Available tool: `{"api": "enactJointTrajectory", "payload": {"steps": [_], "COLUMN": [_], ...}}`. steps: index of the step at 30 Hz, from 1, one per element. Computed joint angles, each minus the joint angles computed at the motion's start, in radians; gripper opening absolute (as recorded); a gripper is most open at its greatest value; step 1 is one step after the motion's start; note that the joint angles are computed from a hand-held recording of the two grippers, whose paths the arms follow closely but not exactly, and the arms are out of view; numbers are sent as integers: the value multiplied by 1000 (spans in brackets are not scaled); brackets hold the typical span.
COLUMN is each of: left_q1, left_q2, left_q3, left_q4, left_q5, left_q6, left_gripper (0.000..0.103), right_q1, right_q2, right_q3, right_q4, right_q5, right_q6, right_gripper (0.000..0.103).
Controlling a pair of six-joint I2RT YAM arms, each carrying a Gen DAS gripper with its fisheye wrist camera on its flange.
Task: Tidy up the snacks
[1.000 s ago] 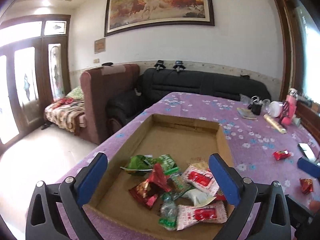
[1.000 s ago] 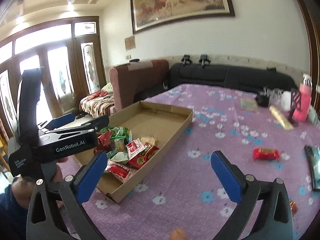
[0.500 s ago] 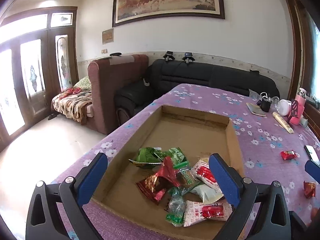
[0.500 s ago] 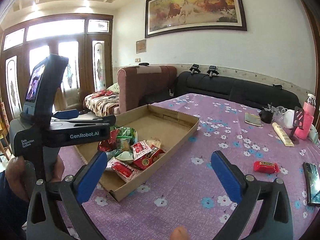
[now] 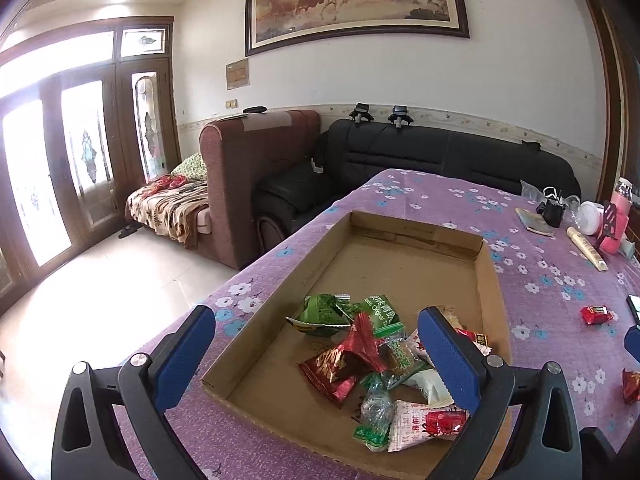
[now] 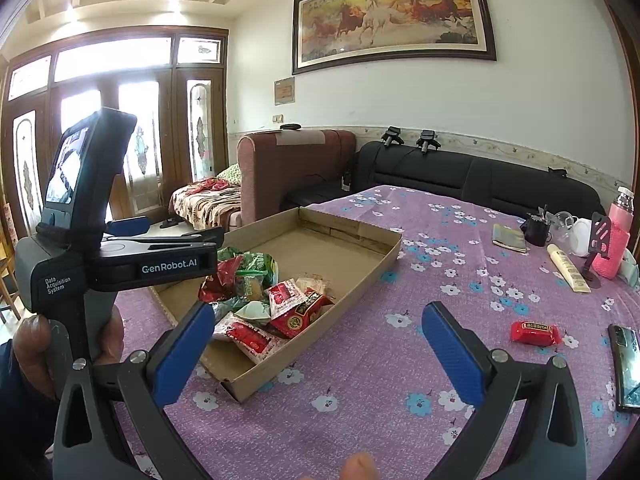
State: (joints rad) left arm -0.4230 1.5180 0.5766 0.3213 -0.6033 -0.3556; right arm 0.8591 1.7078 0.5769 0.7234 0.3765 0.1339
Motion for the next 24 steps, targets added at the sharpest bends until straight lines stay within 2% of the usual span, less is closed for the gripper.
{"api": "enactJointTrajectory", "payload": {"steps": [24], "left_q1": [-5], "left_q2": [11], "left_q3": [18], "left_q4": [-35], "left_q5": [-34], "left_q6": [-12], "left_gripper": [103], "right_q1": [-1], "right_q2": [0], "right_q3": [-2], "right_q4": [-1], "right_q5": [-3], "right_q6": [-1], "right_gripper": [103]}}
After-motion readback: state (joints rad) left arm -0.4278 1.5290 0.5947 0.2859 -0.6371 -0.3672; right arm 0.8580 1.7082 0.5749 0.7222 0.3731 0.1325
